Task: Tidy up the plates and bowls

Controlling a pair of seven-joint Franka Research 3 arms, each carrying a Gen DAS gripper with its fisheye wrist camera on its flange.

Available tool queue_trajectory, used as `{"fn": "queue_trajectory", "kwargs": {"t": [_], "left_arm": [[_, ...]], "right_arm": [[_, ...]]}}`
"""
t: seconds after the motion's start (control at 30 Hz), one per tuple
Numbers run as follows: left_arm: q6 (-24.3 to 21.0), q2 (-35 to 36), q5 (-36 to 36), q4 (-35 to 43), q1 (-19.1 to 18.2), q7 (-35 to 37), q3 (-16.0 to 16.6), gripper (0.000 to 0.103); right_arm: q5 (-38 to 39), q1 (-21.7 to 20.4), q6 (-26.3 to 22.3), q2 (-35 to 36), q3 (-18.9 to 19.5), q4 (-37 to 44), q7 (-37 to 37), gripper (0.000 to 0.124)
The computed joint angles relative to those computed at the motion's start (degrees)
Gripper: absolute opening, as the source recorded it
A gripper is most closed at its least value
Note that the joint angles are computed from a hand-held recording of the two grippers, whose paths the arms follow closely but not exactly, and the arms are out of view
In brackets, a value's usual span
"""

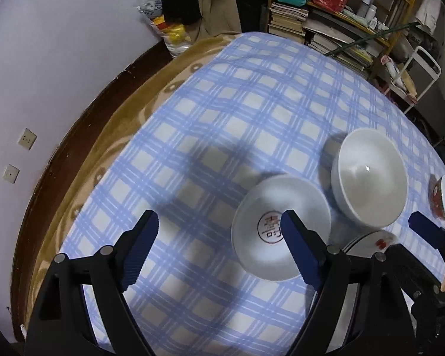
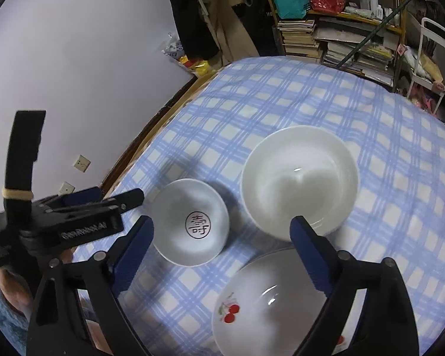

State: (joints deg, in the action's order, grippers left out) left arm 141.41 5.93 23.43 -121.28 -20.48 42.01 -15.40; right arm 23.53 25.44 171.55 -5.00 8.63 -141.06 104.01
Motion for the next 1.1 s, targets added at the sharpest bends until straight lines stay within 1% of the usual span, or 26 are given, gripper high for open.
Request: {"fn": "queue_trajectory", "kwargs": {"t": [0.07, 0.13, 0.2, 0.27, 0.3, 0.33, 0.43, 0.47, 0.53, 0.57, 0.67, 0.73, 0.8, 0.83, 0.9, 0.97, 1.07, 1.1], "left_arm": [[0.03, 0.25, 1.33, -0.5, -0.26, -0.42, 0.01, 0.083], [0.39, 0.48, 2.07, -1.32, -0.35, -0.02, 0.0, 0.083], [1.14, 0.59, 2.26, -2.53, -0.3, -0.41, 0.1, 0.083], [1.38, 0.84, 1.51, -2.95, -0.09, 0.05, 0.12, 0.083], [1.94, 0.75, 1.44, -3.37, 0.05, 0.02, 0.23, 0.083], [2.37, 0.68, 1.65, -3.6, 0.15, -0.24, 0.37, 0.083], [4.4, 0.67, 1.48, -4.54, 0.74, -1.27, 0.78, 0.082], [4.67, 1.05, 0.61, -4.52, 1.0, -1.07, 0.79, 0.081], [4.5, 1.9, -2.63, -4.01, 1.63, 1.28, 0.45, 0.068], [4.59, 2.32, -4.89, -3.78, 2.02, 2.98, 0.17, 0.066], [5.56, 2.59, -5.17, -4.04, 1.92, 2.76, 0.49, 0.055], [5.76, 3.26, -6.3, -3.83, 2.16, 3.59, 0.42, 0.04], [6.27, 3.71, -9.0, -3.78, 2.69, 5.68, 0.0, 0.033], [6.36, 3.79, -9.37, -3.71, 2.64, 6.09, -0.05, 0.032], [5.98, 3.8, -8.32, -3.39, 2.07, 5.81, 0.13, 0.03], [5.68, 3.97, -6.77, -3.04, 1.54, 5.24, 0.37, 0.028], [5.08, 4.83, -7.32, -2.43, 1.65, 6.38, 0.2, 0.028], [5.23, 5.17, -8.31, -2.35, 1.92, 7.15, 0.05, 0.027]], "right_arm": [[-1.25, -0.08, -0.3, 0.68, 0.46, 0.19, 1.23, 0.089], [-0.79, 0.38, -0.39, 1.58, 0.56, 0.27, 1.09, 0.083], [-3.28, 0.05, -0.37, 2.16, 0.9, 0.16, 3.73, 0.073], [-8.03, -0.5, -1.13, 3.18, 1.2, 0.44, 7.7, 0.054], [-8.06, -0.34, -1.44, 3.66, 1.07, 0.68, 7.65, 0.049], [-6.54, 0.0, -1.71, 4.4, 0.96, 1.07, 6.34, 0.043], [-3.1, 0.6, -0.41, 6.25, 0.96, 1.6, 3.96, 0.041], [-1.69, 0.71, -0.04, 6.92, 1.06, 1.87, 3.13, 0.039], [2.41, 0.67, 0.62, 8.2, 1.62, 2.62, -0.26, 0.035], [2.28, 0.86, 0.97, 8.64, 1.49, 2.8, 0.03, 0.035], [-2.97, 1.89, 0.62, 10.12, -0.21, 3.43, 5.84, 0.035], [1.0, 0.88, 2.24, 10.84, 1.41, 3.47, 2.88, 0.035], [-0.46, 1.52, 2.47, 11.42, 0.54, 3.66, 4.67, 0.035], [-1.67, 1.89, 2.29, 11.91, 0.01, 4.05, 5.93, 0.035], [-1.61, 1.63, 2.25, 12.64, 0.18, 4.67, 6.06, 0.033], [-0.84, 1.16, 2.0, 13.29, 0.67, 5.3, 5.39, 0.02], [3.82, -0.42, 1.99, 14.14, 2.76, 6.04, 2.29, 0.019], [4.75, -0.46, 1.71, 14.35, 2.82, 6.24, 2.39, 0.019]]}}
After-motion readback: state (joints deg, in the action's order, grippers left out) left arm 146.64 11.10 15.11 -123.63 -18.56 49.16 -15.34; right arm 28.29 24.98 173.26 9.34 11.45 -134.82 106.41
